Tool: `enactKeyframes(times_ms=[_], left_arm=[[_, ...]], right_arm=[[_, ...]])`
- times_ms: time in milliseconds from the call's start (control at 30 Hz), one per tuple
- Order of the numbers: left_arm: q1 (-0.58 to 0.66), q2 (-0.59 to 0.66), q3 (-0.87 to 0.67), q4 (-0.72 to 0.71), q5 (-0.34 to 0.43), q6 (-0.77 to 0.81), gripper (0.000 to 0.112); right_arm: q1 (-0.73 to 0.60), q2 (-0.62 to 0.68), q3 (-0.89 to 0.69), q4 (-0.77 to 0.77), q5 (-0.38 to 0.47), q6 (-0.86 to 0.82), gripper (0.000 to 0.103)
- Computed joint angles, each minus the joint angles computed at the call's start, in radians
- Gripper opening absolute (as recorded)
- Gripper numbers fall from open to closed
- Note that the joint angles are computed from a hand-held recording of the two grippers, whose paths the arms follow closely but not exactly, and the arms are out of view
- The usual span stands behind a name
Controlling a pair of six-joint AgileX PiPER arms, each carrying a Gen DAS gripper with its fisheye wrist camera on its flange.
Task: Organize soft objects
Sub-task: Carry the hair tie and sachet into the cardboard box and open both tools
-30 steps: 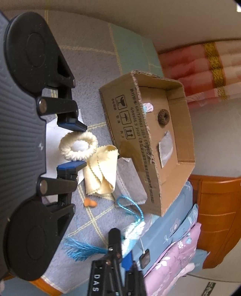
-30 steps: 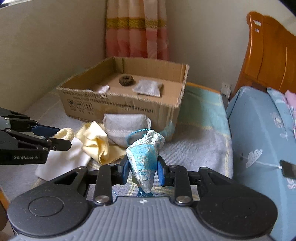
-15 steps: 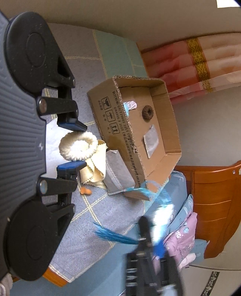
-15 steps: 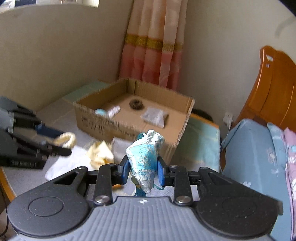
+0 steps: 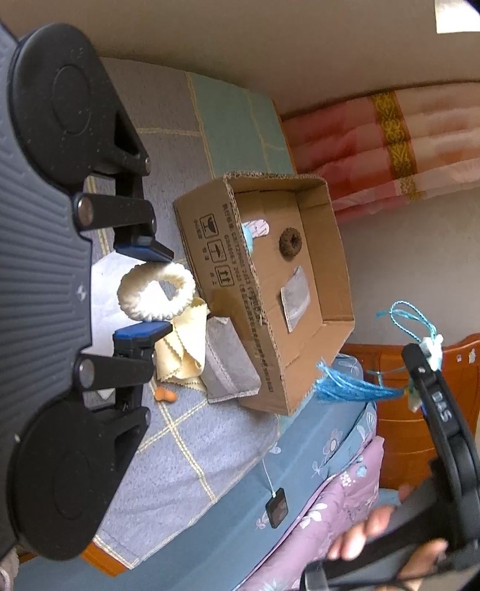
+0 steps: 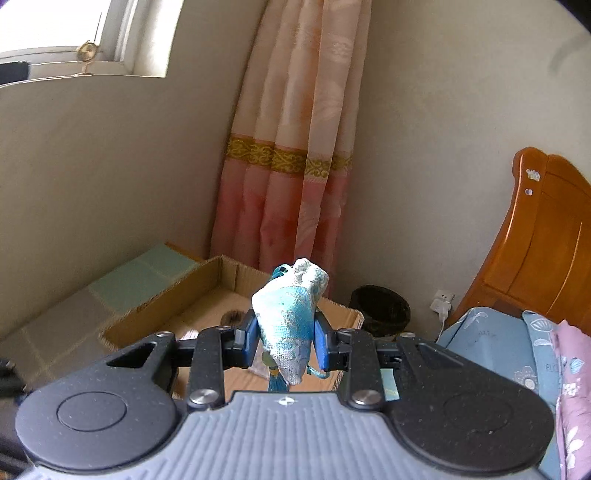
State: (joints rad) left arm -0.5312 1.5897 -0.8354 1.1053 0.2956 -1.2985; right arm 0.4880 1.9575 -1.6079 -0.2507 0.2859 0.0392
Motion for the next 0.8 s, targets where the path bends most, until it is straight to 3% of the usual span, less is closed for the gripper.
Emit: enactKeyframes(times_ms=[67,100,133,200,333,467,533,600,800], left_arm=[[0.007,0.000,-0.001,-0.008,0.001,0.011,0.033],[0.011,0.001,-0.002,-0.014,0.000,0.019,0.033],[0.015,0.002,-0.004,-0.021,-0.002,0.029,0.033],[0.022,0.004,-0.009,-0.035,-0.005,0.052,0.033],[0.033,0.023,-0.040,-0.093,-0.002,0.136,0.033],[0.052,0.044,-0.089,-0.131,0.001,0.205,0.033],[0.066,0.063,-0.131,-0.161,0.002,0.254,0.033],[0.083,0.093,-0.193,-0.233,0.010,0.343,0.033],[0.131,0.229,-0.434,-0.514,0.021,0.683,0.034]], right_arm=[[-0.001,0.047,-0.065,-0.011,0.034,0.018,0.037],[-0.005,0.076,-0.110,0.041,0.076,-0.024,0.046],[-0.007,0.096,-0.131,0.063,0.096,-0.034,0.064],[-0.010,0.104,-0.112,0.095,0.088,-0.049,0.086],[-0.013,0.088,-0.047,0.139,0.069,-0.062,0.096],[-0.017,0.065,0.006,0.161,0.067,-0.058,0.099],[-0.011,0.045,0.044,0.086,0.055,0.025,0.101],[-0.010,0.026,0.083,0.021,0.036,0.104,0.103],[-0.027,-0.034,0.189,0.038,-0.009,0.131,0.103]])
